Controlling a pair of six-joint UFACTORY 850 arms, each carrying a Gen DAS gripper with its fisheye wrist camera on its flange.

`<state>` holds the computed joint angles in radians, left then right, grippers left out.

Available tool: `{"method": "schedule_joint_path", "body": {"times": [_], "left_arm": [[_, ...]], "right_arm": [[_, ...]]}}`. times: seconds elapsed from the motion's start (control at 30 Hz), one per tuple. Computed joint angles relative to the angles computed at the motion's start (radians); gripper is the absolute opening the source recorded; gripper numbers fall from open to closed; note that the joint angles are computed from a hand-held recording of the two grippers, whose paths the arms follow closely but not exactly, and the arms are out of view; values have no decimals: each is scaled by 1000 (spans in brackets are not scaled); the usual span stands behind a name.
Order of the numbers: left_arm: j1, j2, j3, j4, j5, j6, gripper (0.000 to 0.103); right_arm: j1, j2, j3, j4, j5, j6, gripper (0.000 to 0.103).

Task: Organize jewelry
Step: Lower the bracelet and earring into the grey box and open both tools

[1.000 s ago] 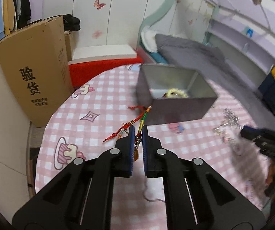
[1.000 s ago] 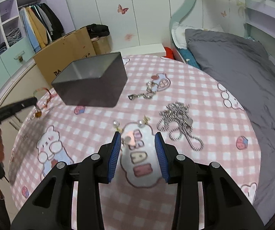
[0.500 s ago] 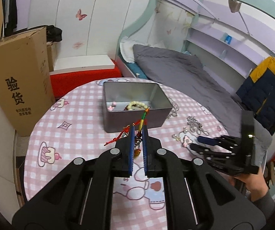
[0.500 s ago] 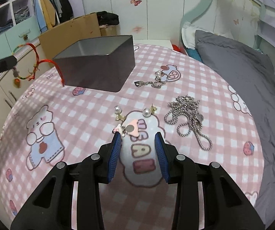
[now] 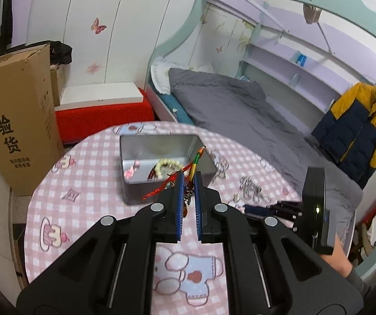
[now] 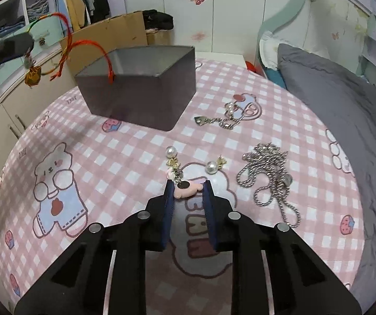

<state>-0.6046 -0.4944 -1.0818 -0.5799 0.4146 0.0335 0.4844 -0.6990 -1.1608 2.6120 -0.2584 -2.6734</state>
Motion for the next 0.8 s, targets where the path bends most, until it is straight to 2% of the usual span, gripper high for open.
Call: {"method": "schedule_joint_path", "body": {"times": [0.13,0.3,0.53,0.67,0.8], "left_arm": [[27,-1,-21,100,-1,-83,8],[58,-51,-91,95,-41,-71,8],[99,-175,-225,130,-177,-106,8],[108,-216,-267,161,-221,-136,8],[117,-241,-294,201,-254,-181,8]], "right_arm": [[-19,48,24,-82,-68,109,20],[-27,74,-10,-134,-131,183,20],[-7,6,-144,-251,-130,316,20],[1,-60,-234,-385,-97,453,20],[6,-92,-271,-444,-84,522,20]]}}
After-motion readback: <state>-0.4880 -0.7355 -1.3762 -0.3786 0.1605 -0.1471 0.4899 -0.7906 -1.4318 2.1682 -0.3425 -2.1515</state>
